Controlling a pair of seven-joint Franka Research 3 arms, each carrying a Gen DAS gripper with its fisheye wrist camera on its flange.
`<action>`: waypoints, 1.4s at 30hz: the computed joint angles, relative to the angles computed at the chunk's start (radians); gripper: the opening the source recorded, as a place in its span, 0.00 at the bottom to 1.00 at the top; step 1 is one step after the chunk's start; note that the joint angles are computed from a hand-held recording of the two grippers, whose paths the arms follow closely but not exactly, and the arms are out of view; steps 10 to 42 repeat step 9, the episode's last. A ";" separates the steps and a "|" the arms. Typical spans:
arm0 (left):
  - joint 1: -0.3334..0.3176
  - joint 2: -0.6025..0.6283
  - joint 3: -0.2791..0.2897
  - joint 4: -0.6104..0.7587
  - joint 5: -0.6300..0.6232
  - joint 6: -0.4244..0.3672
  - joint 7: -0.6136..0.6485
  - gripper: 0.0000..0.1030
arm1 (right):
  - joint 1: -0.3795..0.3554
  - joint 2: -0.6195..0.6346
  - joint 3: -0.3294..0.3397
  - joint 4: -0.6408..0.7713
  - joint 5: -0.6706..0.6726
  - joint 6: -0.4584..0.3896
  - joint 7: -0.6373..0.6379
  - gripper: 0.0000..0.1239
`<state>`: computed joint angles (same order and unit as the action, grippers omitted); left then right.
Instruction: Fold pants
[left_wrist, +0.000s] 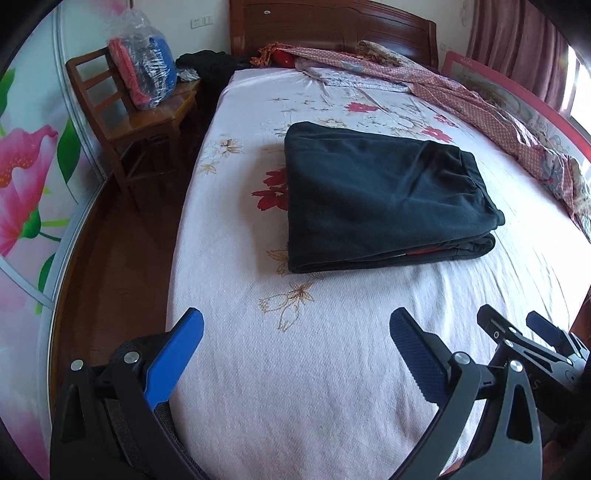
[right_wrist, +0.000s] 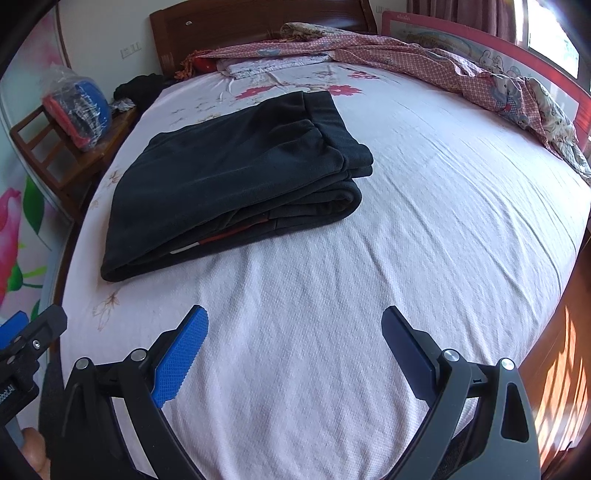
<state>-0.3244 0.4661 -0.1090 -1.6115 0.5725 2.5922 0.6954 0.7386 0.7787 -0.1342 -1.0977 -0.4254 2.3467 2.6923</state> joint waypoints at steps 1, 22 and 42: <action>0.009 0.003 -0.010 0.002 -0.014 0.000 0.020 0.98 | -0.003 0.001 0.003 0.000 0.005 0.002 -0.002 0.76; 0.058 0.046 -0.075 0.037 -0.134 -0.014 0.148 0.98 | -0.005 0.007 0.003 0.007 0.017 -0.015 -0.004 0.76; 0.058 0.046 -0.075 0.037 -0.134 -0.014 0.148 0.98 | -0.005 0.007 0.003 0.007 0.017 -0.015 -0.004 0.76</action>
